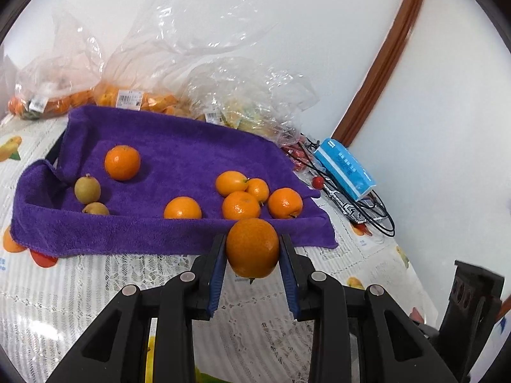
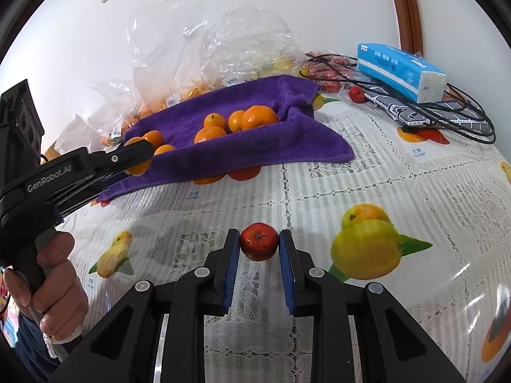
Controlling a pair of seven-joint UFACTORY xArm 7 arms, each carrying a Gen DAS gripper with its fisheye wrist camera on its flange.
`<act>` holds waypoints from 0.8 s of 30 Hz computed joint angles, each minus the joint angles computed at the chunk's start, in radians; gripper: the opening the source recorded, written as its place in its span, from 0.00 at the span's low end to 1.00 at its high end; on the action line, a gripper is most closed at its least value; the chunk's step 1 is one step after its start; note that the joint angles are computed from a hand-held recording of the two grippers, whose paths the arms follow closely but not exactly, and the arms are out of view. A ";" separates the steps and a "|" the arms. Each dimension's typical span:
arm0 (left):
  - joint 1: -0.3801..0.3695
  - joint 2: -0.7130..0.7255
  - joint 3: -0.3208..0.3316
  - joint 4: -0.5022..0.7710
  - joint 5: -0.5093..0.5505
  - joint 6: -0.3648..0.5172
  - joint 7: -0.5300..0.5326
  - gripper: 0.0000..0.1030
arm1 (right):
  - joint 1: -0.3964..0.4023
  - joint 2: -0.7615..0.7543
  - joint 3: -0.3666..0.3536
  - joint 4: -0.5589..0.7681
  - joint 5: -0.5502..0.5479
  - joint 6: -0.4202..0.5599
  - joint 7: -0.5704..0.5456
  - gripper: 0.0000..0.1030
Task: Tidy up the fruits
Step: 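Carry the red fruit over the towel while the left tool carries its orange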
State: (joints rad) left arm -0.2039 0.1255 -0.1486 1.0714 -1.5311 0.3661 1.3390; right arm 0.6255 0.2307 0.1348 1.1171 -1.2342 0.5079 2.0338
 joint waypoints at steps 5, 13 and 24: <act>-0.006 -0.007 0.000 -0.010 -0.011 -0.033 0.018 0.30 | 0.007 -0.009 0.007 -0.006 0.011 0.052 0.025 0.24; 0.016 -0.023 0.016 -0.035 0.055 -0.031 -0.056 0.30 | 0.007 -0.009 0.006 0.010 -0.015 0.030 0.070 0.24; 0.054 -0.032 0.030 -0.012 0.209 -0.076 -0.225 0.30 | 0.012 0.035 -0.008 0.164 0.003 0.064 -0.105 0.24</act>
State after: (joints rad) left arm -0.1494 0.0936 -0.1188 1.0589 -1.3218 0.2905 1.1137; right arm 0.6370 0.2656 0.1269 1.2813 -1.2308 0.5724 1.9289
